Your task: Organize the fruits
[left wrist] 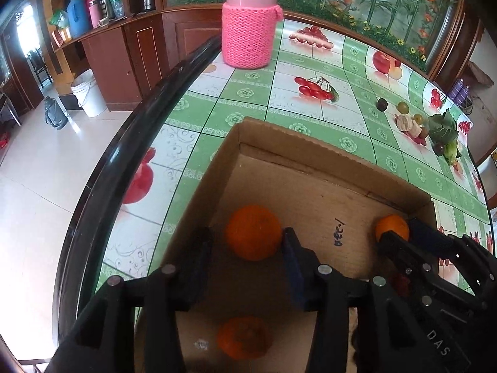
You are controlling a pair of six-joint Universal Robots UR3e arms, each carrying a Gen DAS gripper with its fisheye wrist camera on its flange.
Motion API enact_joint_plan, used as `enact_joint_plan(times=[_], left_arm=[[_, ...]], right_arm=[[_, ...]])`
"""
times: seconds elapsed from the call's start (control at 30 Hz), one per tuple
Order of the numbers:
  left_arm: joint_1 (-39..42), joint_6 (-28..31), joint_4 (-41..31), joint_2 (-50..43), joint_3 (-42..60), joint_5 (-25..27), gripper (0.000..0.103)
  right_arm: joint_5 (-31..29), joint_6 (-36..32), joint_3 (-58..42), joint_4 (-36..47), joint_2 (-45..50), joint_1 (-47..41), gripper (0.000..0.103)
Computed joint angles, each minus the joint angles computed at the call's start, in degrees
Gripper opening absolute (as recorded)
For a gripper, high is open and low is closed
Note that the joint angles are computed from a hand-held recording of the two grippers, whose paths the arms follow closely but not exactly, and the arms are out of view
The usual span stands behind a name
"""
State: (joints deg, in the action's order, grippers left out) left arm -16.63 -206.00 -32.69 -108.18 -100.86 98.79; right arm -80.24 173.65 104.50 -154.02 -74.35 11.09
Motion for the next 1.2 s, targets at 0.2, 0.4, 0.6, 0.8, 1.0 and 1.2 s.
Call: enact_joint_plan(times=[0.2,0.4,0.6,0.8,1.0,1.2], left_arm=[[-2.4,-0.7,0.1,2.8,-2.0,3.9,0.057],[-4.8,-1.2,0.5,6.6,-5.2,8.0,0.065],[-5.1,-4.2,0.8,12.7,-10.8,10.6,0.076],[-4.8,-9.2,-1.8,18.6,-15.7,8.7,0.076],[-14.7,-17.8,-7.7,19.8,-14.0,13.2,0.08],[-25.9,-30.4,-17.5,17.2,-7.6,19.8,0.084]], right_arm=[[-0.5,-0.8,4.4,-1.0,-4.9,-0.9,0.041],[1.0,-0.4,9.2,-0.1,-11.6,-2.5,0.042],[2.4,-1.3,15.4,2.6,-21.0,-4.1,0.044],[5.5,-5.3,22.2,9.1,-32.8,-7.4,0.048],[11.5,-14.2,29.2,21.5,-49.0,-14.5,0.051],[19.7,-29.2,32.4,47.6,-71.2,-29.5,0.068]])
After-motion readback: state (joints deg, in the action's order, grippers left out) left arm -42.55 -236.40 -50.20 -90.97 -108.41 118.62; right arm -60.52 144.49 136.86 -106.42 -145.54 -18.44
